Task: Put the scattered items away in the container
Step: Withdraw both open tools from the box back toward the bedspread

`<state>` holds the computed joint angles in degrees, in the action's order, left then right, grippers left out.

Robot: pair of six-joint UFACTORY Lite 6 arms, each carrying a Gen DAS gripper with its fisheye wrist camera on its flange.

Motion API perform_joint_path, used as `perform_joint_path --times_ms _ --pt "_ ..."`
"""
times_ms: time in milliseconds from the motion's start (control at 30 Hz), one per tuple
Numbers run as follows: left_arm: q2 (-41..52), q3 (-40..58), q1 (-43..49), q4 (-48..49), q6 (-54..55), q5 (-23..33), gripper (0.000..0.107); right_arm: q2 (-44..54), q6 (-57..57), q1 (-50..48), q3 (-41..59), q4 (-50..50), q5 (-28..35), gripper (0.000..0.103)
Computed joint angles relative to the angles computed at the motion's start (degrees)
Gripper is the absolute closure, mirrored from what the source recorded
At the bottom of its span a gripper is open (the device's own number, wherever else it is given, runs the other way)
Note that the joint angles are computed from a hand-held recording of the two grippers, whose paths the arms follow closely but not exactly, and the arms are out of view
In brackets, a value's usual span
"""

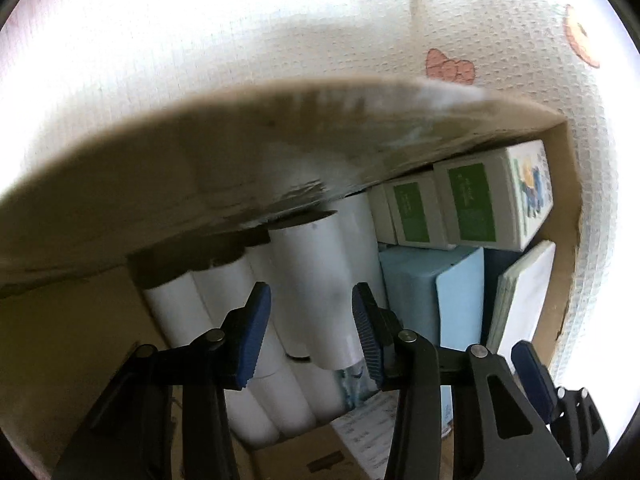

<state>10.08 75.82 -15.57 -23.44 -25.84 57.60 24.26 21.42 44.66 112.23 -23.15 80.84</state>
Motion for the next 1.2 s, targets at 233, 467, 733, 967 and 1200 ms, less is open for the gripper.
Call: perform_joint_path --times_ms 233,467,733,967,1200 --pt "-5.3 1.5 -1.9 6.8 -1.7 1.8 0.061 -1.9 2.6 4.1 0.3 0.6 3.3 0.089" --pt "-9.7 0.2 -1.4 6.7 5.1 2.7 0.061 -2.7 5.4 10.4 4.6 0.6 9.1 0.089" --pt "-20.6 -3.6 -1.1 9.4 14.3 5.4 0.06 1.7 6.7 13.8 14.2 0.2 13.1 0.089" --pt "-34.3 -13.0 -15.2 32.4 5.7 0.4 0.052 -7.8 14.4 14.5 0.5 3.5 5.2 0.089" --pt "-40.3 -15.0 -20.1 37.6 6.3 4.2 0.049 -12.1 20.1 18.8 -5.2 3.7 3.4 0.089"
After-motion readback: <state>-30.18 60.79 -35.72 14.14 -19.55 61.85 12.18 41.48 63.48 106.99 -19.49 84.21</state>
